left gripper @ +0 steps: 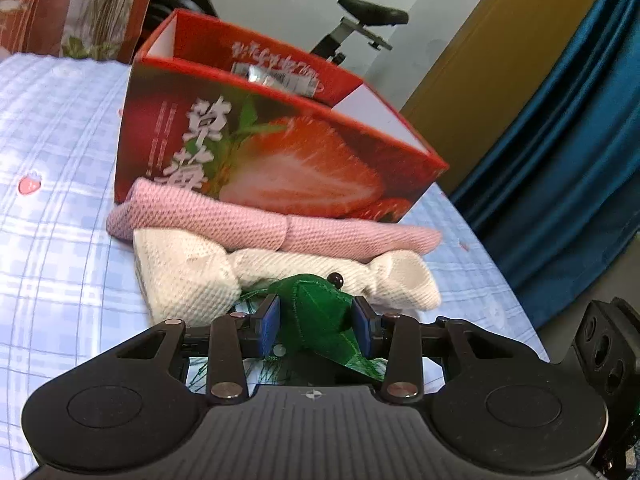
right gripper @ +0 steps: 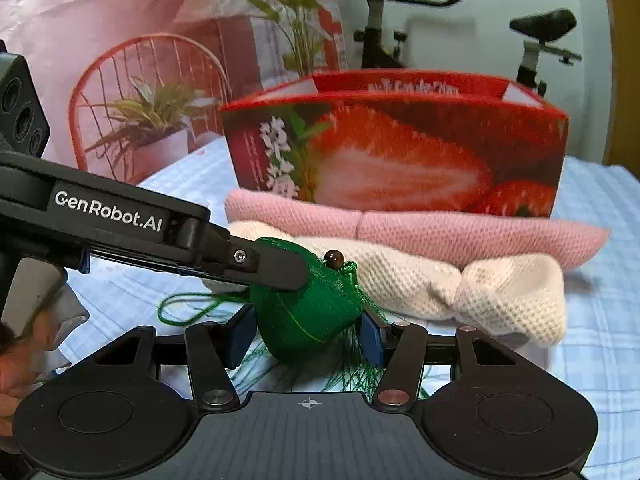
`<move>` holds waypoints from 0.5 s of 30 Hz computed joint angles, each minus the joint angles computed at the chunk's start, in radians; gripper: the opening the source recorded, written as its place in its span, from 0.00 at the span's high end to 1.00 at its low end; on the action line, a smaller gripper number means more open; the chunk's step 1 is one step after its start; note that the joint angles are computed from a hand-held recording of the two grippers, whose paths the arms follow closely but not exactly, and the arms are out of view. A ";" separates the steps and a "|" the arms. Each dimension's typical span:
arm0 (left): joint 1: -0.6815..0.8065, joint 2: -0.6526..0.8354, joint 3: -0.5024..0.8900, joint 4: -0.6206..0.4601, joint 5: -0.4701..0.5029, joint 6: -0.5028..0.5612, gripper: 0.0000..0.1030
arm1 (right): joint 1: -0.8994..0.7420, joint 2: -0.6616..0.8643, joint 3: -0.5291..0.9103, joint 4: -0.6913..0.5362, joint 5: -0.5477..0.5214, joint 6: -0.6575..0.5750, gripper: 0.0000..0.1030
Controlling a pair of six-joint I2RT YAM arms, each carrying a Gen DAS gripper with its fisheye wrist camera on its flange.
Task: Organize soft objects
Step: 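Close both grippers on the green mesh bag, then lift the green mesh bag with both grippers and carry it over the box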
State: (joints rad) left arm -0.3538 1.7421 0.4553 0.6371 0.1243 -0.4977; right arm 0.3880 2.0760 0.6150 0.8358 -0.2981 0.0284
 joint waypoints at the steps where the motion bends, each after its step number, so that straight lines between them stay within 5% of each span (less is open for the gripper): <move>1: -0.006 -0.012 -0.004 -0.001 -0.008 0.001 0.60 | 0.000 -0.012 -0.011 0.009 0.002 0.000 0.51; 15: 0.006 -0.196 -0.013 -0.104 -0.020 0.028 0.60 | 0.011 -0.154 -0.056 -0.005 0.018 -0.013 0.51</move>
